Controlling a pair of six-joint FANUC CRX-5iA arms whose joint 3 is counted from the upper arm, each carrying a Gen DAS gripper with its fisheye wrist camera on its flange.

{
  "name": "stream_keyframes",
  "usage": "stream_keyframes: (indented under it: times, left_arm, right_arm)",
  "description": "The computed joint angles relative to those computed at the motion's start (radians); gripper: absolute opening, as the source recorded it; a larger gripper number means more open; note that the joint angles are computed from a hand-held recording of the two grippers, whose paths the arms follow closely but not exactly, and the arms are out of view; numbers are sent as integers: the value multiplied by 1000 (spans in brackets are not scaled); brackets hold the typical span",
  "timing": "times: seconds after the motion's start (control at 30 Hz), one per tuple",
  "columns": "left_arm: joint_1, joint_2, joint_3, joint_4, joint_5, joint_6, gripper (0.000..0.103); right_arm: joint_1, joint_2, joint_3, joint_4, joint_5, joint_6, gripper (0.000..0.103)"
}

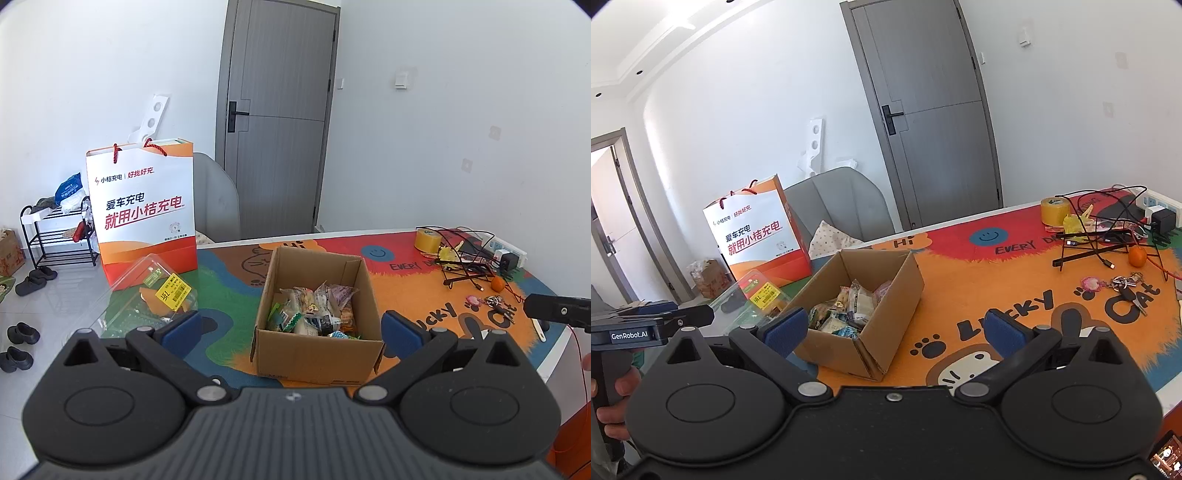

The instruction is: Organize snacks

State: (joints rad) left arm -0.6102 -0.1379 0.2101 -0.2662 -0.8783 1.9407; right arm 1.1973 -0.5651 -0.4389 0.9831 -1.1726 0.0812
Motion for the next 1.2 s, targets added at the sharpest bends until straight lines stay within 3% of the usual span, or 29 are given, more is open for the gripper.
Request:
stream_keyframes:
  times: [1.2]
  left_arm:
    - [14, 1, -6, 22, -1, -3, 102]
  right_arm:
    - [0, 13, 6, -15, 9, 12, 103]
